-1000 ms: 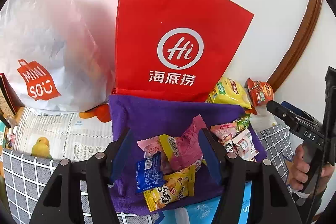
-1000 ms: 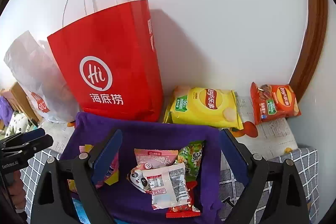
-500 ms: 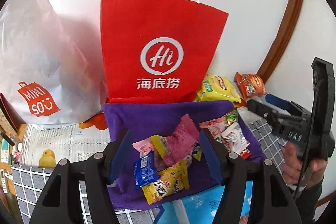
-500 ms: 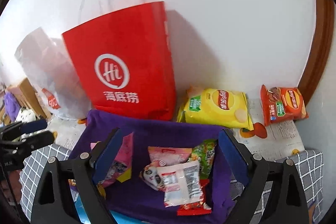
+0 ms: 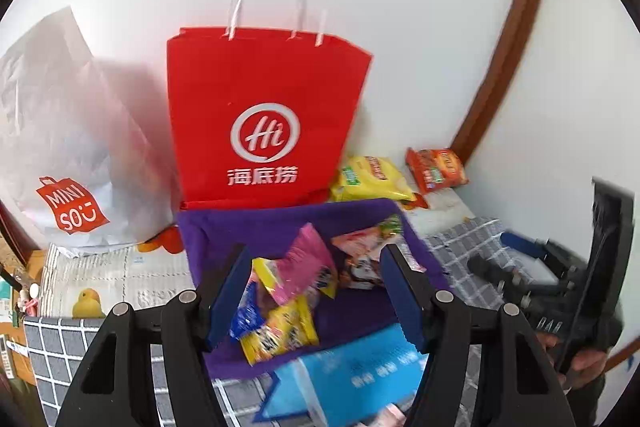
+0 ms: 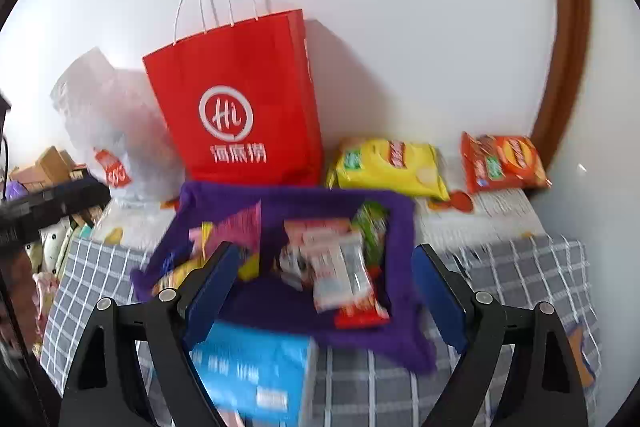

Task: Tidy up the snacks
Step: 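Raise both open tools away from the towel and back over the bed, then grasp the pink lolly packet with the right tool while the left tool approaches the pink pastry packet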

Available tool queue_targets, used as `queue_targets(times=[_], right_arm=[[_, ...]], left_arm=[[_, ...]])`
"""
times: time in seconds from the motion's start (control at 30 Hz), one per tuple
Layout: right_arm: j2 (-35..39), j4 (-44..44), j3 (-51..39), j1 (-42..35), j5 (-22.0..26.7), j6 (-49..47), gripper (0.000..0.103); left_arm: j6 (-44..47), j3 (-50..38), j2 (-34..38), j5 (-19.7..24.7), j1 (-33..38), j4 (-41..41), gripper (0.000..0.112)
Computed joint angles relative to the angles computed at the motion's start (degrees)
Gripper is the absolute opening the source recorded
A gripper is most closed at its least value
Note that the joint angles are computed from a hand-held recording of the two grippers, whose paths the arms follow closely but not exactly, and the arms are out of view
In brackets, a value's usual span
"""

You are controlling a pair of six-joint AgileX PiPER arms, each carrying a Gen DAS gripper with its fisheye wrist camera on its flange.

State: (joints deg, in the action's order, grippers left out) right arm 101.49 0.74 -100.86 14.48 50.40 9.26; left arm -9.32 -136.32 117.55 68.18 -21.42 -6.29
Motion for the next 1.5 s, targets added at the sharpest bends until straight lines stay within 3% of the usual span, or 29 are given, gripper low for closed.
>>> queue_targets(times=[0.13, 0.23, 0.6, 0.7, 0.8, 1.07, 1.23, 1.5], right_arm=[[-7.87, 0.97, 9.77, 0.5, -0.75, -0.32, 0.087], [-12.55, -0.88, 17.27, 2.81, -2.56, 1.21, 0.086], [-17.71, 5.63, 33.79, 10.65, -10.48, -0.27, 0.078], [-17.46, 13.59, 35.71, 11.23, -12.39, -7.12, 0.074], [-14.48, 16.27, 34.65, 11.15, -12.02, -9.1, 0.071], [-7.59, 35.13, 34.02, 4.29, -5.66, -25.6, 0.071], [-9.09, 35.1, 35.0, 4.01, -2.96, -27.48, 0.072], [-14.77, 21.28, 37.55, 8.61, -2.63, -19.23, 0.073]], left_arm=[[-0.06, 5.09, -5.36, -2.5, -1.14, -0.01, 0.064], [-0.51, 7.61, -7.5, -1.07, -1.85, -0.1, 0.064], [-1.78, 34.24, -22.78, -5.49, -1.62, 4.54, 0.064], [-1.14, 39.82, -25.94, -6.69, -0.41, 2.84, 0.064], [-0.73, 43.75, -28.2, -7.61, 0.49, 1.28, 0.064], [1.47, 51.73, -34.11, -9.19, 0.48, 0.08, 0.064], [1.94, 54.49, -36.04, -9.64, 1.03, -0.6, 0.064], [3.27, 57.78, -37.6, -10.39, 1.58, -3.0, 0.064]])
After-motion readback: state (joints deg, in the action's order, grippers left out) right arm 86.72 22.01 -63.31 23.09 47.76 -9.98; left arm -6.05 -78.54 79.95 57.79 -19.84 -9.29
